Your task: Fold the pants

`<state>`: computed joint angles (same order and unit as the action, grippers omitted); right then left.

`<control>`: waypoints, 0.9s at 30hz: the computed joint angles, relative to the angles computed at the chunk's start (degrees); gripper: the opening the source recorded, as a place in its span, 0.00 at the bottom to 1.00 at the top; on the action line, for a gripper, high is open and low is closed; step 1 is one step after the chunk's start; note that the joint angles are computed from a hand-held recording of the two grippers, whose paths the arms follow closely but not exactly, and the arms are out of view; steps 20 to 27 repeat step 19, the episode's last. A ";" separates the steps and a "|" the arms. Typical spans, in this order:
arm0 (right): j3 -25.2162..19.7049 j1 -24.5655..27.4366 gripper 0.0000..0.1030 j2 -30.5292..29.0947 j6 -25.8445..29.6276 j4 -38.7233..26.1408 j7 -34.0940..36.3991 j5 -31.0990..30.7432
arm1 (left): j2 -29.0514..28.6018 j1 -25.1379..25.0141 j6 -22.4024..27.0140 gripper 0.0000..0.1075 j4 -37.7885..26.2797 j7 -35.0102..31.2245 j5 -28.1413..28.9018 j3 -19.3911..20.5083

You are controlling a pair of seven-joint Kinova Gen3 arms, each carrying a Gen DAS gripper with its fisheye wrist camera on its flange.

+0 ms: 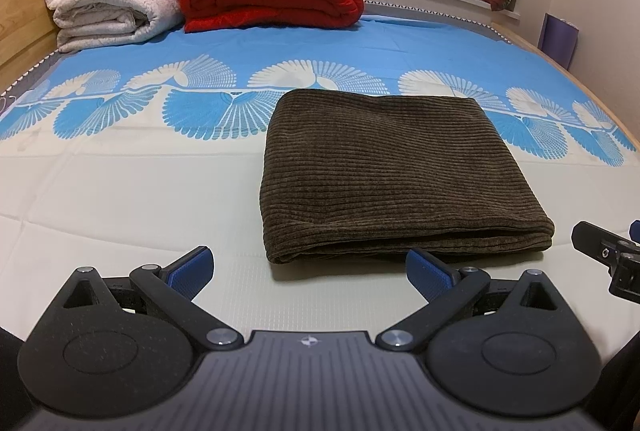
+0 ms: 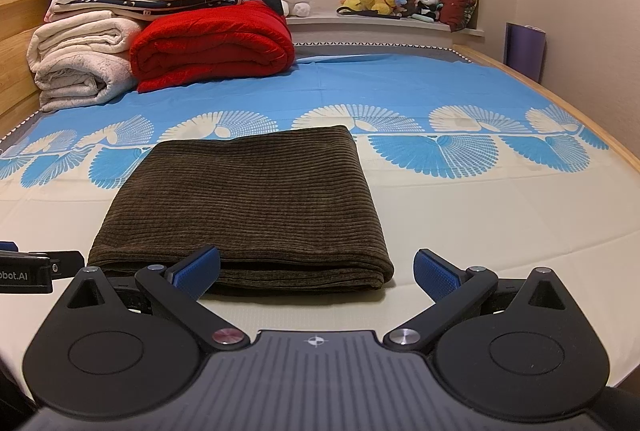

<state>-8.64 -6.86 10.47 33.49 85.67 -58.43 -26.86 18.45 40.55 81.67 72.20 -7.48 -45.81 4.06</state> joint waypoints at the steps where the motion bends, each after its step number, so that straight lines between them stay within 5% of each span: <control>1: 0.01 0.00 0.99 0.00 0.00 0.00 0.00 0.00 | 0.00 -0.05 0.00 0.95 -0.03 -0.11 -0.03 -0.01; 27: 0.05 -0.19 0.99 -0.02 -0.02 -0.03 -0.36 0.27 | -0.42 -0.26 -0.43 0.95 0.83 -0.21 -0.19 0.22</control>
